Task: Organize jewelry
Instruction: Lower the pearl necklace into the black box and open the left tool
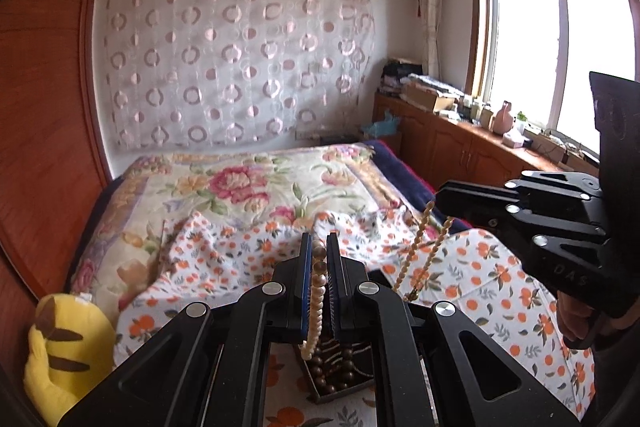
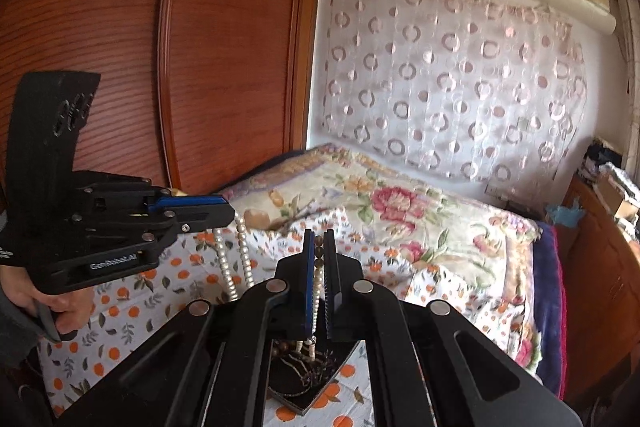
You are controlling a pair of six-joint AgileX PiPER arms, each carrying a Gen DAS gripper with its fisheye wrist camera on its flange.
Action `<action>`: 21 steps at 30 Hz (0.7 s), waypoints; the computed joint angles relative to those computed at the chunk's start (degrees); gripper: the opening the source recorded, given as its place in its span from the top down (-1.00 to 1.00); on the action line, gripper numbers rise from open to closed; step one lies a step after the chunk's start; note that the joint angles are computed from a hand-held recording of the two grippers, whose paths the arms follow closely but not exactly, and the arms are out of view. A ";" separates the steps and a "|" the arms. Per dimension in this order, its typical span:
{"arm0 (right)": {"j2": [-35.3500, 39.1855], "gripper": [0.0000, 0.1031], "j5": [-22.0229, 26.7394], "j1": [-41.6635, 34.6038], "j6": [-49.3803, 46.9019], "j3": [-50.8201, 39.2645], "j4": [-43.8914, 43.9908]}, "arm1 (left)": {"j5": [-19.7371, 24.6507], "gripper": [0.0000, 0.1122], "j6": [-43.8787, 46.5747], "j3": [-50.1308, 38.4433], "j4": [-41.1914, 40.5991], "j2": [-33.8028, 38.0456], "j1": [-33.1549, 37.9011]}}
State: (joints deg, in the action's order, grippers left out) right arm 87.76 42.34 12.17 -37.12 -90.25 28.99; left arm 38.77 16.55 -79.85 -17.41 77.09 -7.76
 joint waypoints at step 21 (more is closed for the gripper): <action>0.75 0.89 -1.68 1.16 2.19 6.72 -1.77 | -1.66 0.89 0.85 7.22 -1.51 -0.58 -0.50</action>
State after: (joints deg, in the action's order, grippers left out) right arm 88.52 40.66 13.33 -34.93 -83.53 27.22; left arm 37.11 17.39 -72.62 -18.91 76.50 -8.26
